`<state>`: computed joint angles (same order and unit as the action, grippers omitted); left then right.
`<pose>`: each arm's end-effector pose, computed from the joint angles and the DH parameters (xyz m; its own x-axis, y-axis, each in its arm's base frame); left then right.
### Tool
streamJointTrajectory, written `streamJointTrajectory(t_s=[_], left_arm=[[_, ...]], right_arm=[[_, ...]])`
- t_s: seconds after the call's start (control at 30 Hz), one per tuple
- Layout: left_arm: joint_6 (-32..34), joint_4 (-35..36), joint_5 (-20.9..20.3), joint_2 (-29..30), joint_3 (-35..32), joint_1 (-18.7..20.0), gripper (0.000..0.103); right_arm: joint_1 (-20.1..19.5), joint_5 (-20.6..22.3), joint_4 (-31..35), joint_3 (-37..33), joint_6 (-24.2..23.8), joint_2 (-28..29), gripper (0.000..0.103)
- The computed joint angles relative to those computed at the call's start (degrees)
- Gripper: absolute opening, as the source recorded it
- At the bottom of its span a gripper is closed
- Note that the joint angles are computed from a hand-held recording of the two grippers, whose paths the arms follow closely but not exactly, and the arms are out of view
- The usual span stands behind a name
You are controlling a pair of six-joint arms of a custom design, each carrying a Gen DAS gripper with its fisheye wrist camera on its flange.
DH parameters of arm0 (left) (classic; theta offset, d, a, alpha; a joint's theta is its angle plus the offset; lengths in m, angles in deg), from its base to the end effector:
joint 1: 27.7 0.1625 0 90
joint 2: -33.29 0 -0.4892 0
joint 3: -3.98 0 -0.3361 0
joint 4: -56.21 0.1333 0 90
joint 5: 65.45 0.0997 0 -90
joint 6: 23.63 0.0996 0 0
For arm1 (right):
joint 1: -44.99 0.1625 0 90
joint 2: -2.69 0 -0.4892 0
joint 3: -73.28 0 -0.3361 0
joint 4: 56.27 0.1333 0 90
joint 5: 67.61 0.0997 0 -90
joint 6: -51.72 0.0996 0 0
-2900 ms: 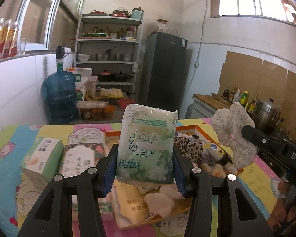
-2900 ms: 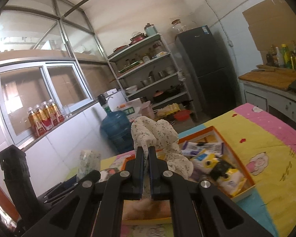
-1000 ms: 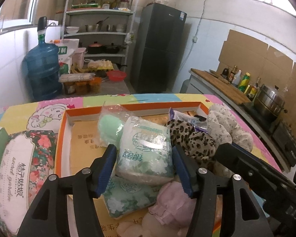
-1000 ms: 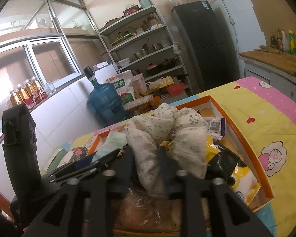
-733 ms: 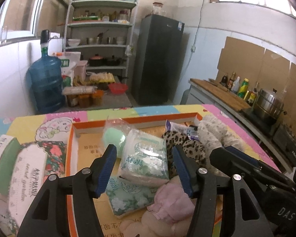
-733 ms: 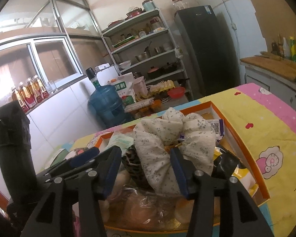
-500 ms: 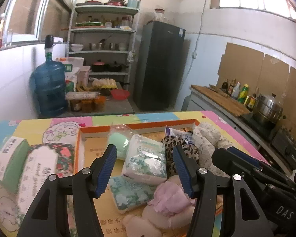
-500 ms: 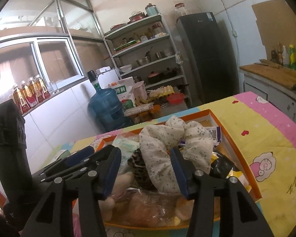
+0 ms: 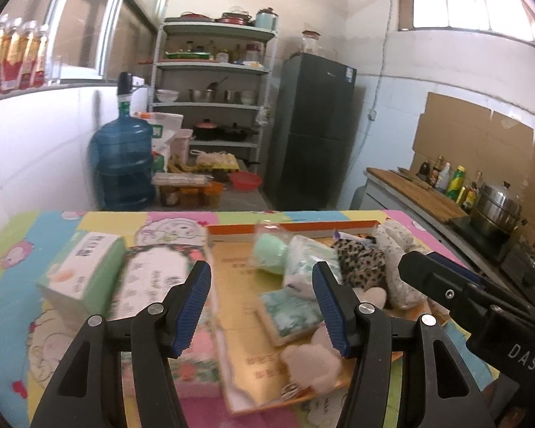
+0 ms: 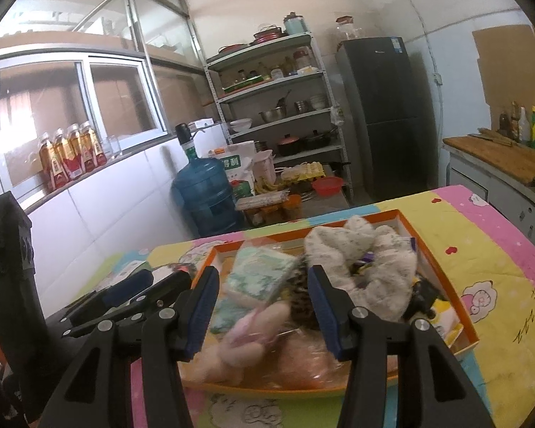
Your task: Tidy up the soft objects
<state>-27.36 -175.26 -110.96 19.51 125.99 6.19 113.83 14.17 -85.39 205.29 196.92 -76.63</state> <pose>-0.2954 -0.4431 -0.0450 -0.7603 0.3468 -0.5492 0.6462 0.4900 -0.5851 0.0131 -0.3749 0.2451 -0.8791 -0.0198 0.4762 -0.4352 0.4404 -0.7853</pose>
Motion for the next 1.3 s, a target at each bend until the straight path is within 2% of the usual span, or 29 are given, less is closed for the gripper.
streamJointTrajectory(t_s=[0.23, 0.4, 0.57, 0.7, 0.83, 0.93, 1.0, 1.13, 1.3], left_arm=[[-0.61, -7.66, 3.67, -1.37, 6.98, -1.67, 0.061], [-1.22, -12.67, 7.45, -2.02, 11.88, -2.99, 0.061], [-4.78, -14.64, 10.37, -3.3, 17.88, -4.28, 0.061], [-5.33, -18.36, 13.08, -3.09, 21.61, -5.53, 0.061], [-5.89, -24.24, 18.95, -0.92, 25.07, -8.12, 0.061], [-6.83, -26.16, 19.84, -0.54, 27.33, -8.91, 0.061], [-7.83, -26.48, 20.2, -0.5, 28.5, -9.3, 0.061], [-13.81, -24.32, 23.08, -0.22, 31.71, -10.92, 0.061], [-21.66, -18.84, 25.59, -0.56, 34.38, -12.78, 0.061]], right_arm=[[5.32, 4.69, -4.23, 2.2, 0.17, 1.74, 0.052], [11.47, 13.24, -10.11, 3.84, 0.28, 4.88, 0.052], [15.66, 17.67, -14.11, 5.06, 0.18, 8.19, 0.052], [18.36, 19.96, -19.68, 7.37, 0.99, 9.93, 0.052], [21.71, 23.09, -25.65, 9.51, 1.07, 11.5, 0.052], [24.83, 26.95, -29.64, 10.34, -0.01, 13.07, 0.052], [27.06, 29.8, -33.01, 11.03, -1.05, 14.38, 0.052], [29.35, 31.49, -37.07, 12.68, -1.34, 15.72, 0.052], [31.32, 32.74, -35.92, 12.62, -0.73, 16.37, 0.052]])
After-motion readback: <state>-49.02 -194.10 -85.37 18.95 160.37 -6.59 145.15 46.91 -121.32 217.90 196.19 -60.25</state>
